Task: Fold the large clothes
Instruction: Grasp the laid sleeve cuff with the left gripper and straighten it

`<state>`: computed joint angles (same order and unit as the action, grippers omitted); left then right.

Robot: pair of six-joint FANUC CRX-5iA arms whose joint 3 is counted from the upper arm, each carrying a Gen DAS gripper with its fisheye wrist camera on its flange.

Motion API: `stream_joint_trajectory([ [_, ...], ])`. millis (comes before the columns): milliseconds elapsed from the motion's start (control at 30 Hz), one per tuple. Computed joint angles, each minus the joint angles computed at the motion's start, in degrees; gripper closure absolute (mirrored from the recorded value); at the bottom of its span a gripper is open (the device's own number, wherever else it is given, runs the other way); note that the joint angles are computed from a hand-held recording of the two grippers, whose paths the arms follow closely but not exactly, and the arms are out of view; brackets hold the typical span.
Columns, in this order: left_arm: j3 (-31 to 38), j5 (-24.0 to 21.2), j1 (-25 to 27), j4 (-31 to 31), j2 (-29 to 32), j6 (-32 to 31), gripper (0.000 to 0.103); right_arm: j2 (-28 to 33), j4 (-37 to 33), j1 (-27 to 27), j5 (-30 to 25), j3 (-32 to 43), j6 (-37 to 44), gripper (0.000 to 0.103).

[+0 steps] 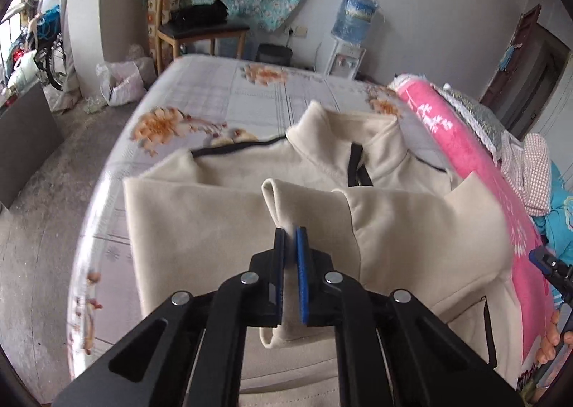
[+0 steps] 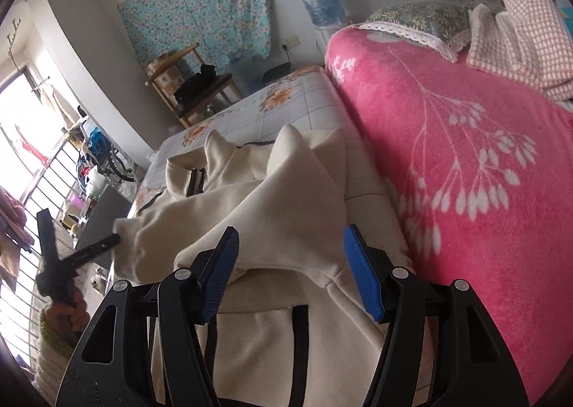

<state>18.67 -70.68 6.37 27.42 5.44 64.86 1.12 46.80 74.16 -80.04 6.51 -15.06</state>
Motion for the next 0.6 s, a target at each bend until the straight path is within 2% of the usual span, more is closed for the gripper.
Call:
stream_joint_trajectory([
  [100,0.21,1.25,2.5,-0.49,-1.39,1.57,0.097,0.95,-0.78,-0.25,-1.52,0.94,2.34,0.045],
  [267,2.81,-5.17,3.99,-6.11,2.25,6.27,0.097,1.84,-3.63,-1.06,-2.53,1.19,3.54,0.045],
  [333,0.01,-4.17,4.53,-6.54,0.71,5.7,0.097,2.25,-4.27,-1.11,-3.71,1.71,3.61,0.048],
  [467,-2.89,-2.29,5.83,-3.63,-1.28,4.72,0.097,2.38,-3.87,-0.8,-6.0,2.46,3.84,0.05],
  [533,-2.18,-2.81,5.27,-5.38,-0.81,5.56,0.097,2.6,-3.86,-1.01,-7.35,3.07,4.73,0.054],
  [600,-0.86,-4.23,4.36,-8.6,0.41,6.54,0.096,2.59,-4.36,-1.49,-7.95,3.39,5.32,0.062],
])
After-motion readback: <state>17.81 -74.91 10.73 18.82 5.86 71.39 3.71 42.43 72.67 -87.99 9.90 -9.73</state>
